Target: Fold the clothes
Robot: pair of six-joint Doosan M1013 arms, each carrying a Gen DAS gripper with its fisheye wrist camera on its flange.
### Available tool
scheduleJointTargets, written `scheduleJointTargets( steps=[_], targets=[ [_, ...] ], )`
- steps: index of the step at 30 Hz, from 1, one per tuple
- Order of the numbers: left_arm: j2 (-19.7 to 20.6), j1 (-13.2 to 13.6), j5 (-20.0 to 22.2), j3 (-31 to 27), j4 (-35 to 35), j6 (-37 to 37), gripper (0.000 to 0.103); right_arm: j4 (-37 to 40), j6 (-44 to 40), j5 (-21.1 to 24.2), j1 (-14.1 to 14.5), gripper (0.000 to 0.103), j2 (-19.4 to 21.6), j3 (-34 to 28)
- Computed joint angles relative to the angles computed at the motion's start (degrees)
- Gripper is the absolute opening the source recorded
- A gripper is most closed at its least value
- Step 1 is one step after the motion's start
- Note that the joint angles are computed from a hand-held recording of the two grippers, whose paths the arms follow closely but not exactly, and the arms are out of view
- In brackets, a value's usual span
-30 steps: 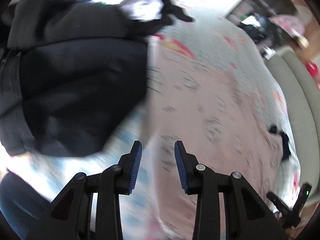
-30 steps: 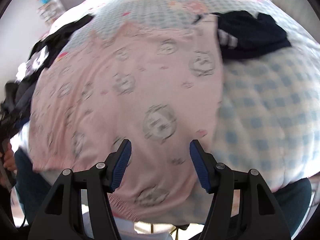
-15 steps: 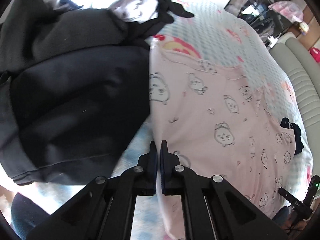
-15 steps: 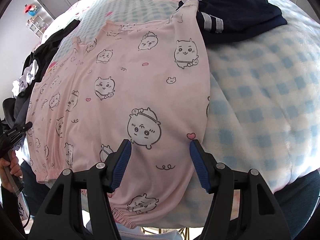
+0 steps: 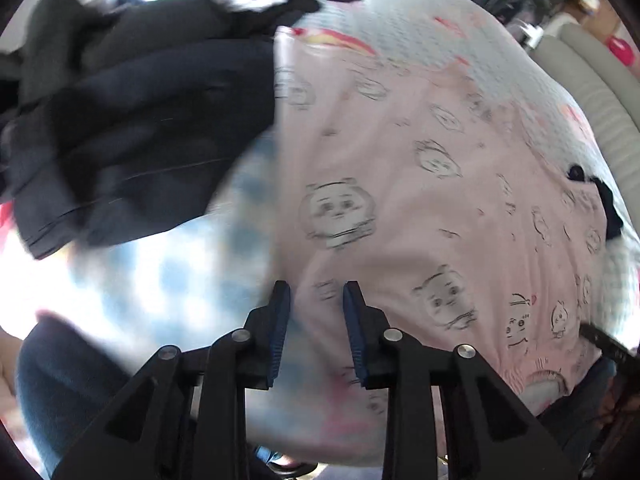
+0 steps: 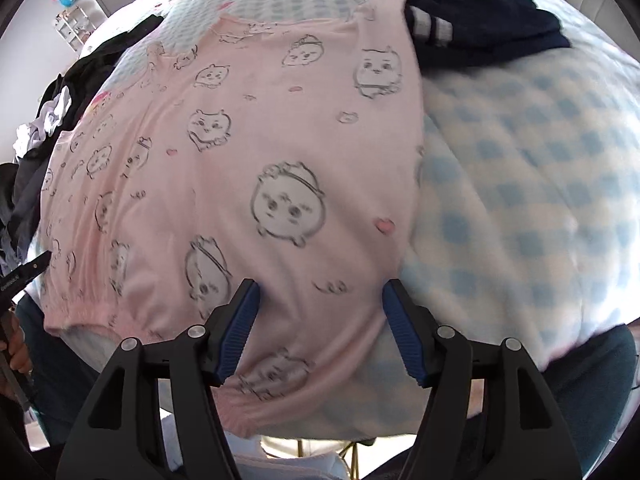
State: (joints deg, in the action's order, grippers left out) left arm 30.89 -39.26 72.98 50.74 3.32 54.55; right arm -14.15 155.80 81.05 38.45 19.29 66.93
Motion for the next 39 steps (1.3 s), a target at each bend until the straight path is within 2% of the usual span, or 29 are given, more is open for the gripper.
scheduleJointTargets(
  steps=[1,3,6,8,11,15,18,21,25,27,29,35,39],
  targets=[
    [-0.6,-0.1,0.0,0.4,0.3,-0.6,0.029,-0.6,0.3,0.9,0.2,0.066,-0.1,0.0],
    [-1.8,-0.3,-2.7,1.6,0.5,-0.5,0.029,-1.4,1.2,1.7,0.5,0.066,-0.6,0.4],
    [-2.8,-1.0,-8.1,2.8,-3.3,4.9,0.03,-1.1,2.8,-0.7,0.7,0.066,-1.3,1.0],
    [-2.2,-1.6,-7.9,2.3,-5.8,8.0,0.031,0.2,1.6,-3.3,0.7,0.066,-1.1,1.0],
    [-0.3,-1.7,-4.4,0.5,-11.9,10.1,0.031,2.6,0.8,-3.1,0.6,0.066,-0.1,0.4],
    [-0.3,-2.2,1.4,0.9,-8.2,10.4,0.031,3.3,1.8,-2.9,1.2,0.066,-1.0,2.0],
    [-1.8,-1.8,0.5,2.6,-9.5,11.0,0.031,4.4,2.5,-4.1,1.2,0.066,-3.0,4.4],
    [-3.1,-2.5,-3.7,3.6,-8.8,14.7,0.031,4.5,3.1,-6.0,1.1,0.066,-3.9,5.0],
    [-2.1,-2.9,-5.6,1.9,-11.6,17.2,0.031,6.7,0.6,-9.9,0.6,0.066,-3.2,4.4],
    [-0.5,-3.5,-2.5,-0.3,-9.5,17.1,0.031,7.5,-0.9,-7.7,0.2,0.066,-1.9,3.1],
    [0.7,-4.2,3.3,-1.8,-4.8,15.1,0.031,7.4,-1.2,-5.2,0.1,0.066,-1.3,2.6],
    [-2.5,-2.3,0.5,3.0,-8.3,14.1,0.032,7.4,4.0,-4.5,-0.2,0.066,-4.1,6.1],
    [-3.0,-2.3,-4.1,3.2,-10.7,17.5,0.034,5.7,5.8,-9.1,-0.7,0.066,-5.0,6.9]
  ],
)
